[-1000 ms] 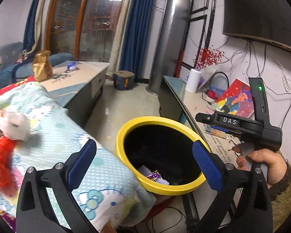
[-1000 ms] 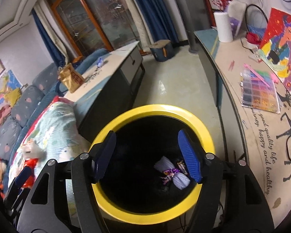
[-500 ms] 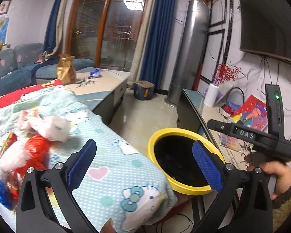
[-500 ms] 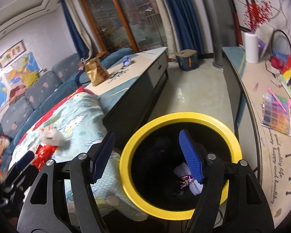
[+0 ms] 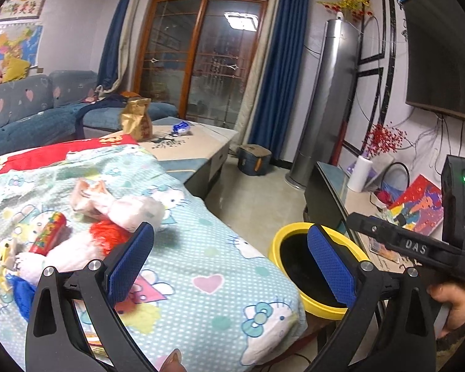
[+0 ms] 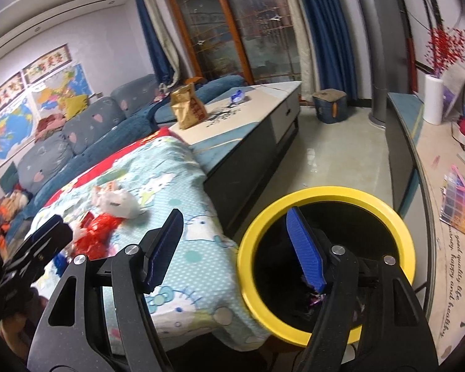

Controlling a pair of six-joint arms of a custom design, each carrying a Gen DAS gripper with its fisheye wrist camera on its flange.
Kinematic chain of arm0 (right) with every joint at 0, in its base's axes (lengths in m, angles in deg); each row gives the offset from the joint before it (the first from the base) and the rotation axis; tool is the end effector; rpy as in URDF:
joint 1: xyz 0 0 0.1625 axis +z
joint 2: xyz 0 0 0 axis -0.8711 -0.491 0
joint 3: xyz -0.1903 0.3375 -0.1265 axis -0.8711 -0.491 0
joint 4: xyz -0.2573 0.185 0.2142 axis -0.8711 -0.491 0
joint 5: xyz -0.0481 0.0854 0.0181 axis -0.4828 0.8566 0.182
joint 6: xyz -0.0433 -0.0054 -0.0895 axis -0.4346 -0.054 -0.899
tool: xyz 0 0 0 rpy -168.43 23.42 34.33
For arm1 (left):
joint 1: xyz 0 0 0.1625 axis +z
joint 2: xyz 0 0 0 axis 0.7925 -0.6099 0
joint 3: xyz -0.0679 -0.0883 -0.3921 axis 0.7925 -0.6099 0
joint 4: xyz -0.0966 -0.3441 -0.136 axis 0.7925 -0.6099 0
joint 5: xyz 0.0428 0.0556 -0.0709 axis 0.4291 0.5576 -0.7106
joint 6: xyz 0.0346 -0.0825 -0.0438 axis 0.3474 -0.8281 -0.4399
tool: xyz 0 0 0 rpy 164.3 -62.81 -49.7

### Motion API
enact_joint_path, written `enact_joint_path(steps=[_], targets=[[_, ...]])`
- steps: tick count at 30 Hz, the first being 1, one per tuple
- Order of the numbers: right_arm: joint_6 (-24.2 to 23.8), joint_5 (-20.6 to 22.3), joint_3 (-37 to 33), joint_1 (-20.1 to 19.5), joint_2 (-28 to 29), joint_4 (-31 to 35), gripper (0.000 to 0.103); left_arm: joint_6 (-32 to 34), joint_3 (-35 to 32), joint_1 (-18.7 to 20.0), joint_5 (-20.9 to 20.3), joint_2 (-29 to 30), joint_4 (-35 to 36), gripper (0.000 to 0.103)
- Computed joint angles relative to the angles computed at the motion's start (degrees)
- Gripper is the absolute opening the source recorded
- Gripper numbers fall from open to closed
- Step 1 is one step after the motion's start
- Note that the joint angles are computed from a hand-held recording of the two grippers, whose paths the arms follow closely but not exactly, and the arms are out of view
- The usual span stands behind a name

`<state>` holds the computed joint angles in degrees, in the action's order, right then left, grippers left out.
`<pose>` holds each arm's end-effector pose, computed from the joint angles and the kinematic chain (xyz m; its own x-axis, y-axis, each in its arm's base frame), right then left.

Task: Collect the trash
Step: 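Move both open tools back over the trash on the bed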

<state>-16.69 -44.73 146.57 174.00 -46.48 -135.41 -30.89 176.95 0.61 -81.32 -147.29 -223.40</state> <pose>0.3502 -0.5624 0.0423 -0.8363 -0.3182 0.4464 -0.5449 0.5717 -0.6133 -0.1044 -0.4823 0.3211 -0.8227 0.0018 -0.5685 0.5159 0.4225 -0.7452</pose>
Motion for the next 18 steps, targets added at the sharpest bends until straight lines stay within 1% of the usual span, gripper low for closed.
enact_joint_path(steps=[8,18], targets=[[-1.44,2.32,-0.63,1.56,1.13,2.14,0.061,0.02,0.70,0.27,2.77,-2.48,-1.56,0.096],[-4.71,5.34,-1.52,4.05,3.05,5.80,0.061,1.38,1.13,1.30,5.52,-5.71,-4.13,0.096]])
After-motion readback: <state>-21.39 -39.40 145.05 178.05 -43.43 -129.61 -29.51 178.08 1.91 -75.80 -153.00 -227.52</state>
